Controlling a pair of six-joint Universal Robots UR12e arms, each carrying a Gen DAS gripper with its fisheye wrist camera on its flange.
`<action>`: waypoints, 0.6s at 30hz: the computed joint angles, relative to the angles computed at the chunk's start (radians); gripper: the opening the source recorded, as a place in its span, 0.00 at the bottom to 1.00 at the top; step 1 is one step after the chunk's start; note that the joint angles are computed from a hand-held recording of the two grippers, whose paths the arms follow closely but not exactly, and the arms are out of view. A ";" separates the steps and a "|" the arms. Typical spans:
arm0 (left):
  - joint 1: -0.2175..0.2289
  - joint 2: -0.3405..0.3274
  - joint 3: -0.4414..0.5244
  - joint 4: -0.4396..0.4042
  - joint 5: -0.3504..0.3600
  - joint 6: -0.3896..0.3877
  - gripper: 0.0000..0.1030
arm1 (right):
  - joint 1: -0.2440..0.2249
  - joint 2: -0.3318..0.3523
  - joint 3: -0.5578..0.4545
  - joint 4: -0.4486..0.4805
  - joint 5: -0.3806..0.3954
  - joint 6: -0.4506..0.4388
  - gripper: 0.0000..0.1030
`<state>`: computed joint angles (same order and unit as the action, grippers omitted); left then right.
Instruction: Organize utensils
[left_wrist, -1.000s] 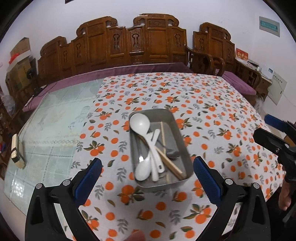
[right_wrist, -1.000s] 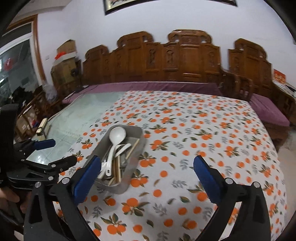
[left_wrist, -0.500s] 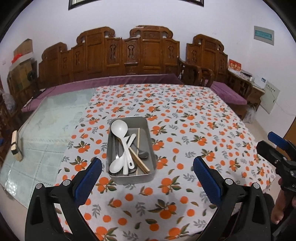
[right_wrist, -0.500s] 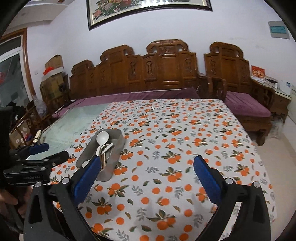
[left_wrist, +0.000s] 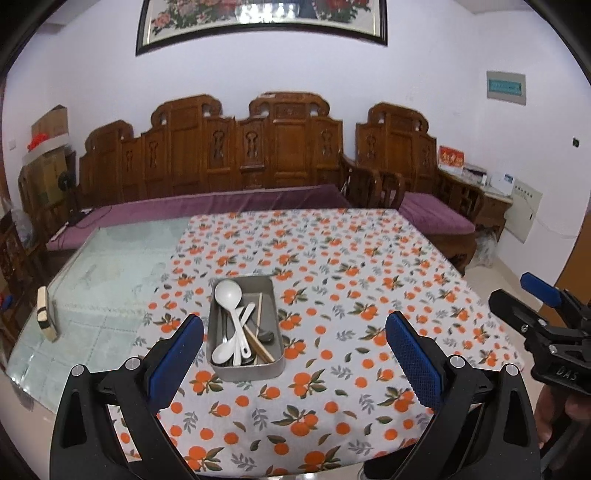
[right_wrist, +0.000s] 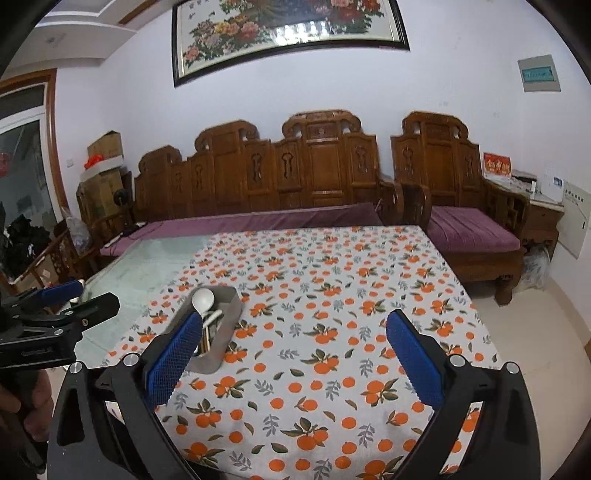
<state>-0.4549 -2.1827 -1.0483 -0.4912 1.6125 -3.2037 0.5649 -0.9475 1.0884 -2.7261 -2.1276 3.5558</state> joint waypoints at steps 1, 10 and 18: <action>-0.001 0.006 -0.005 0.011 0.002 -0.001 0.92 | 0.004 -0.001 -0.003 -0.008 -0.012 -0.011 0.97; -0.010 0.043 -0.032 0.085 0.016 0.006 0.92 | 0.028 -0.003 -0.029 -0.081 -0.065 -0.086 0.97; -0.010 0.070 -0.058 0.164 0.034 -0.002 0.92 | 0.048 -0.004 -0.047 -0.150 -0.112 -0.150 0.97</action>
